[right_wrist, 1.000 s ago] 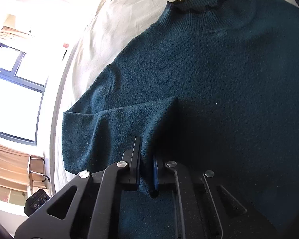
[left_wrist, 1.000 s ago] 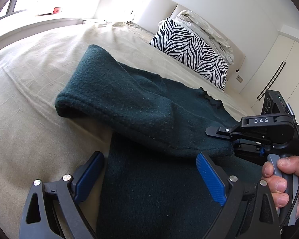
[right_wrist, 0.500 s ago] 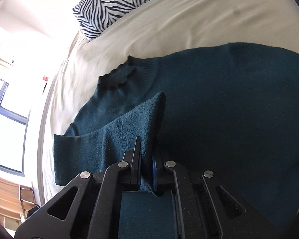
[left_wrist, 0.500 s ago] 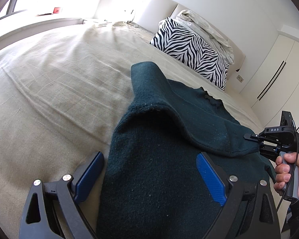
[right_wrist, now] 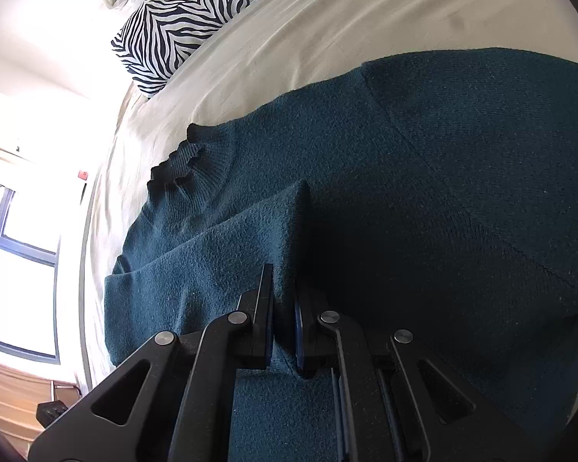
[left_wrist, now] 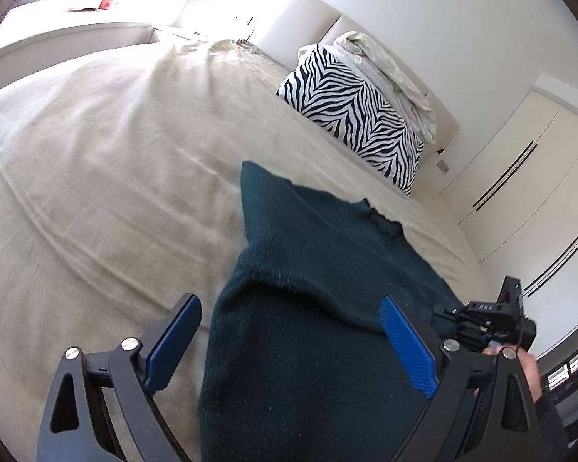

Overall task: Fold small clothes
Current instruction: 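Fold the held side edge inward over the body with the right gripper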

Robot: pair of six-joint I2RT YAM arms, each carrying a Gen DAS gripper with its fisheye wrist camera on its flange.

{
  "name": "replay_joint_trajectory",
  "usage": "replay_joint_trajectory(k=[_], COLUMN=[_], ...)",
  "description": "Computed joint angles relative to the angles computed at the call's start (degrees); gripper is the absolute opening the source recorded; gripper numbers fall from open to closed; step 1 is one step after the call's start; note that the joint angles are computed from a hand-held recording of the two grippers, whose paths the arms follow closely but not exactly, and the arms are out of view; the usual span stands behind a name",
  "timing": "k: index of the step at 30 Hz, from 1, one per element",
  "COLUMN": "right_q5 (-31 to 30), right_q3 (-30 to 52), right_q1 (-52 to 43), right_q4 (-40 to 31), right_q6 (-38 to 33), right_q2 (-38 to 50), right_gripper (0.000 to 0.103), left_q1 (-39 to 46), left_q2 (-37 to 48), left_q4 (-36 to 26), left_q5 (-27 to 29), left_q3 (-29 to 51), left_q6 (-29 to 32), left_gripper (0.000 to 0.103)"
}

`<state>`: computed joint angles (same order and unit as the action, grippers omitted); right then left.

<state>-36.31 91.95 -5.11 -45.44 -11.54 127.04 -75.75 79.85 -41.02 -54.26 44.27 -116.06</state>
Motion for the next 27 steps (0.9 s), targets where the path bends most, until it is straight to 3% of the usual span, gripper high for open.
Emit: replay_joint_trajectory(k=[2, 4, 5, 7, 9, 11, 15, 17, 19, 25, 27], right_q5=[-0.63, -0.63, -0.57, -0.74, -1.49, -2.22, -2.45, -2.80, -3.50, -4.01, -3.91], right_q3=[1.27, 2.12, 2.23, 3.17, 4.57, 6.32, 9.51, 11.04, 11.95, 11.38, 11.07], right_q1=[-0.76, -0.77, -0.67, -0.60, -0.78, -1.01, -1.09, -1.13, -1.36, -1.77, -1.78], right_q4=[-1.27, -1.84, -1.93, -2.72, -3.89, -5.71, -8.99, -10.17, -10.83, -10.30, -10.09], right_q6=[-0.61, -0.91, -1.06, -1.47, -1.68, -2.40, -4.62, -4.86, -4.47, -4.18, -4.20], right_q2=[0.93, 1.54, 1.58, 2.20, 3.16, 4.34, 6.14, 7.10, 7.87, 7.91, 7.74], right_gripper=[0.007, 0.007, 0.007, 0.007, 0.007, 0.007, 0.007, 0.007, 0.007, 0.007, 0.007], left_q1=[4.71, 11.48, 16.10, 26.06, 36.25, 43.81, 51.65, 53.24, 52.32, 44.31, 39.77], left_q2=[-7.43, -13.77, -17.44, -20.89, -20.03, -15.58, -5.59, -2.23, -1.67, -7.60, -9.32], left_q4=[4.14, 11.68, 19.55, 31.49, 42.91, 50.50, 54.66, 55.81, 56.17, 54.87, 53.60], left_q5=[1.07, 4.39, 8.64, 20.68, 35.50, 47.10, 58.43, 60.69, 59.37, 52.95, 48.52], left_q3=[-3.13, -6.27, -9.56, -14.39, -18.17, -19.55, -17.63, -17.03, -16.85, -19.59, -20.56], left_q6=[9.34, 23.44, 32.03, 41.68, 47.60, 49.64, 54.24, 57.30, 58.74, 56.33, 55.12], left_gripper=[0.096, 0.096, 0.096, 0.095, 0.089, 0.089, 0.088, 0.087, 0.087, 0.088, 0.088])
